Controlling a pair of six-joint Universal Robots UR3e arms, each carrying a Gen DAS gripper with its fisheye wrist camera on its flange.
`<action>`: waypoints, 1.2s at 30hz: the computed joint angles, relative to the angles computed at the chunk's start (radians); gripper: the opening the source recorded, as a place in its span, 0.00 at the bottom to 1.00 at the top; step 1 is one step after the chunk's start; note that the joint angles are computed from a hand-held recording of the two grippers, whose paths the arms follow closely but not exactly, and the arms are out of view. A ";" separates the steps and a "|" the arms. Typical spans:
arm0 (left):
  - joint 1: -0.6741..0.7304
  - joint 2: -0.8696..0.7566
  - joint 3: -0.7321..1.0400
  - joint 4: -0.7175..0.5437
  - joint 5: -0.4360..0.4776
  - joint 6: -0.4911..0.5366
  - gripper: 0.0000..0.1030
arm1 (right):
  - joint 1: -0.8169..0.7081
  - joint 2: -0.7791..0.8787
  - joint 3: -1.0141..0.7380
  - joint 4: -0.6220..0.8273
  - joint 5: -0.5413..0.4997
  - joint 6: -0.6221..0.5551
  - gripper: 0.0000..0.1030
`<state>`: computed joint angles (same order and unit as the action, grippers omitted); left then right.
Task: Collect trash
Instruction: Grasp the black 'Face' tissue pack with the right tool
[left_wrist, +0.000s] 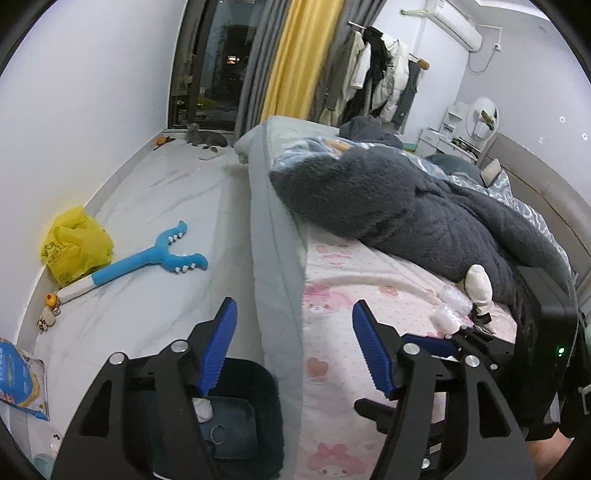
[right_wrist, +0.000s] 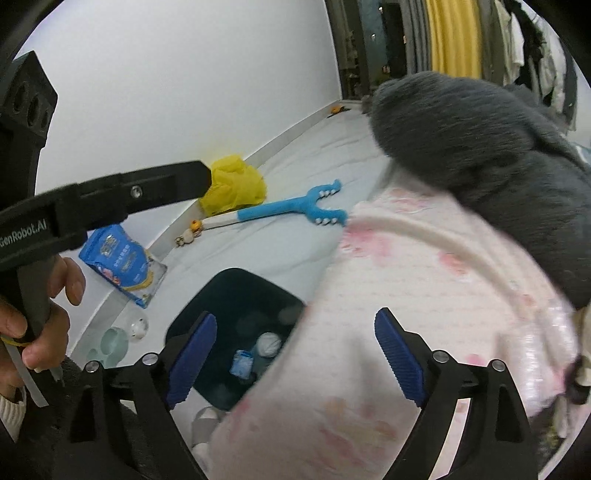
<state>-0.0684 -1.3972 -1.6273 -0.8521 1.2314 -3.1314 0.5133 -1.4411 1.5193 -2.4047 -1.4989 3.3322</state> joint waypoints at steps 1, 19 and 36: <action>-0.020 -0.015 0.013 0.005 0.010 -0.009 0.69 | -0.009 -0.021 0.023 -0.007 -0.006 -0.008 0.87; -0.280 -0.224 0.191 0.027 0.142 -0.090 0.80 | -0.338 -0.454 0.412 -0.003 0.119 -0.181 0.97; -0.415 -0.390 0.356 0.016 0.193 -0.150 0.81 | -0.650 -0.745 0.612 0.205 0.289 -0.399 0.97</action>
<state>-0.4833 -1.7874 -1.2711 -0.8364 1.4241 -3.2819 -0.1367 -2.1864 2.1316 -2.1994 -1.2102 2.9336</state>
